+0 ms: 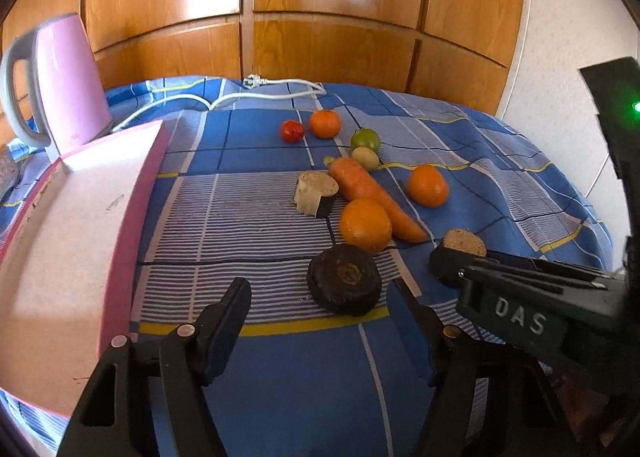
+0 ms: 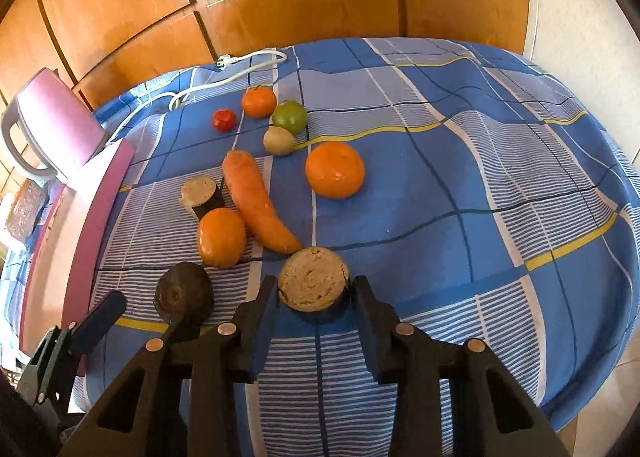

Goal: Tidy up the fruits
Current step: 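Grasp the dark round slice with the left gripper while the right grasps the tan slice, then carry both slices to the white tray and open both grippers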

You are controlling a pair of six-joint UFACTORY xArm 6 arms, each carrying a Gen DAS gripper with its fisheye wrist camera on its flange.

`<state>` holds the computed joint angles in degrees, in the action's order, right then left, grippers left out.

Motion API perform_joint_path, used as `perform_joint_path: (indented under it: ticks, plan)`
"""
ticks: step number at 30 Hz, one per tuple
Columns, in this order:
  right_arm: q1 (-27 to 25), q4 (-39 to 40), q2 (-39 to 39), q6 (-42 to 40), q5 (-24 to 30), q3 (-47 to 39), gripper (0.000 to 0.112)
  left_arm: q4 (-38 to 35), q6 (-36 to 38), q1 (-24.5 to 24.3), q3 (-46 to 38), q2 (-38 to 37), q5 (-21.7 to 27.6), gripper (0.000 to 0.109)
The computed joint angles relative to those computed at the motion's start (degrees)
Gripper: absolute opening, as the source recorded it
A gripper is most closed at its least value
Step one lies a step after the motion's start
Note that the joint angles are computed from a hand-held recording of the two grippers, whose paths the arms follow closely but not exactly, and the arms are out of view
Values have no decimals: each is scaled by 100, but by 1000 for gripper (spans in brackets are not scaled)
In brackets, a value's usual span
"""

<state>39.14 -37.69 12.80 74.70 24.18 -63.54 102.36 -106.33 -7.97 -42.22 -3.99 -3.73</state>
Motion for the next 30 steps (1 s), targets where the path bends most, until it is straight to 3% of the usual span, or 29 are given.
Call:
perform_joint_path:
  ticks: [5,6,7,8,13,19,24,30]
  plan:
    - [-24,50,18,-21,-70,-3,38,-1015,1048,-33,67,154,84,71]
    - [-28,97,16,-38,-94,6,38,-1049,1100,-30,46,205,69,65]
    - [-41,179,16,-80,-140,19,38,-849,912,-30,-22,240,48,47]
    - [-81,357,-1,-162,-268,79,38,-553,632,-49,-79,240,59,43]
    - [-190,1176,-25,-602,-735,290,39,-75,112,-35,-122,210,55,41]
    - [-92,489,22,-225,-415,101,38,197,-337,-52,-21,10,249,42]
    - [106,-933,5,482,-93,-92,38,286,-608,-57,133,-244,498,42]
    - [49,-1714,-137,1119,-390,19,38,1006,-1488,-93,248,-586,743,42]
